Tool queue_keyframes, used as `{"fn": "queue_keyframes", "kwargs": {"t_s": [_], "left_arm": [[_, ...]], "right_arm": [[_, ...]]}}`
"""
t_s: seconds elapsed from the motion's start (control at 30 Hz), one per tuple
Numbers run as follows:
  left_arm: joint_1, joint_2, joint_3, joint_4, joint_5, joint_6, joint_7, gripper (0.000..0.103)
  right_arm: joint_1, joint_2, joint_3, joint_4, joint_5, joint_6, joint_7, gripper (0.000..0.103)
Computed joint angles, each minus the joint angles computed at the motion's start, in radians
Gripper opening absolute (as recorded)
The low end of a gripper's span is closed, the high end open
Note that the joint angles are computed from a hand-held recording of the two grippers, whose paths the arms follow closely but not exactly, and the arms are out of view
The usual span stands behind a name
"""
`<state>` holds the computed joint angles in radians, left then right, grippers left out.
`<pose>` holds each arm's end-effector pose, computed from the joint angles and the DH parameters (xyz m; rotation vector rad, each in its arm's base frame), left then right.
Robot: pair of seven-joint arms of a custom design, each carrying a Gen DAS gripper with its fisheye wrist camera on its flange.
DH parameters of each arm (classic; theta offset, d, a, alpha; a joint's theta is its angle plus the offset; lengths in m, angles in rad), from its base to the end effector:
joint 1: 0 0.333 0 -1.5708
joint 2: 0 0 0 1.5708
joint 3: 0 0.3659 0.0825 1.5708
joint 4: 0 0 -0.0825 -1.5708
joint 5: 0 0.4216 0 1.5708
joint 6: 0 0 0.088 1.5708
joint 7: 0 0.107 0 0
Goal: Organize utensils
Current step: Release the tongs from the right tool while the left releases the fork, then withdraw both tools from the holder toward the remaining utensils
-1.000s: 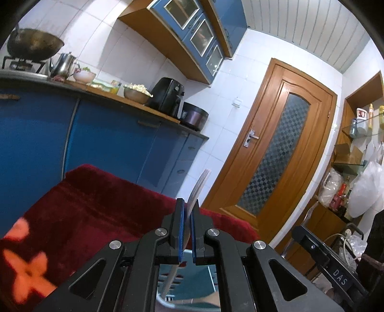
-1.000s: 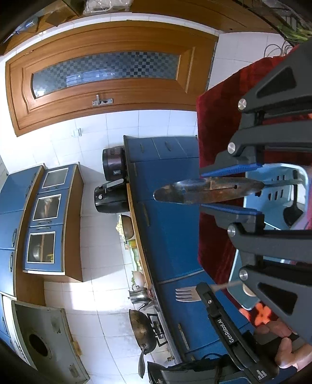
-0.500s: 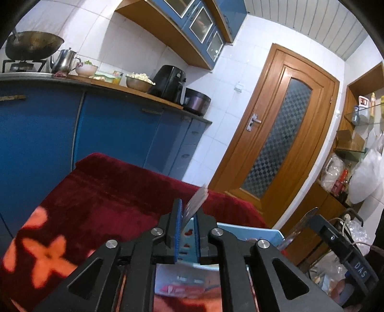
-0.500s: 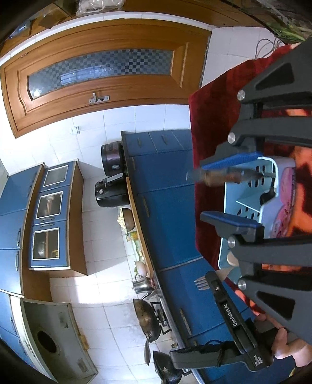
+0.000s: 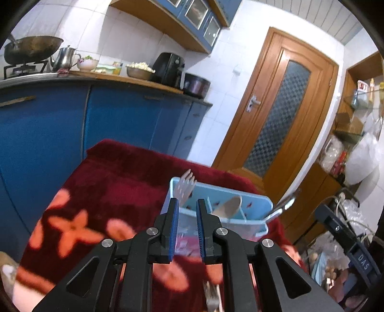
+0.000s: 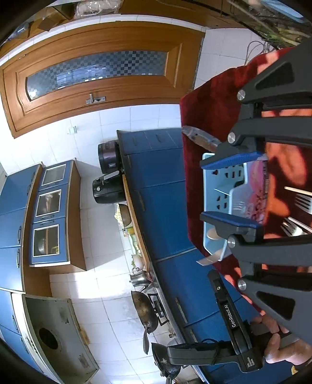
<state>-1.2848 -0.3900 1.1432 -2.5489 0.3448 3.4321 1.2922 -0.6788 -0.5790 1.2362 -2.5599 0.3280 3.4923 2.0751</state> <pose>0.4971 -0.0723 0.4825 -1.6310 1.7590 -1.4008 0.4057 0.2829 0.4978 -1.3721 1.4156 -0.8205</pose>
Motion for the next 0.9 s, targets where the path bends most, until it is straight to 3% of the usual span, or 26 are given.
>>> {"fn": "queue_keyframes", "kwargs": {"t_s": [0.3, 0.43, 0.67, 0.9], "left_arm": [[0.243, -0.049, -0.240, -0.074, -0.036, -0.147, 0.074, 0.015], [0.302, -0.075, -0.308, -0.101, -0.060, -0.213, 0.124, 0.015], [0.340, -0.127, -0.362, -0.142, -0.122, -0.313, 0.209, 0.015], [0.350, -0.136, -0.390, -0.162, -0.209, -0.358, 0.277, 0.015]], "right_arm": [[0.133, -0.048, -0.079, -0.049, -0.008, -0.096, 0.049, 0.039], [0.182, -0.081, -0.110, -0.074, -0.032, -0.149, 0.096, 0.039], [0.261, -0.130, -0.158, -0.119, -0.087, -0.219, 0.191, 0.039], [0.332, -0.129, -0.201, -0.166, -0.149, -0.242, 0.277, 0.039]]}}
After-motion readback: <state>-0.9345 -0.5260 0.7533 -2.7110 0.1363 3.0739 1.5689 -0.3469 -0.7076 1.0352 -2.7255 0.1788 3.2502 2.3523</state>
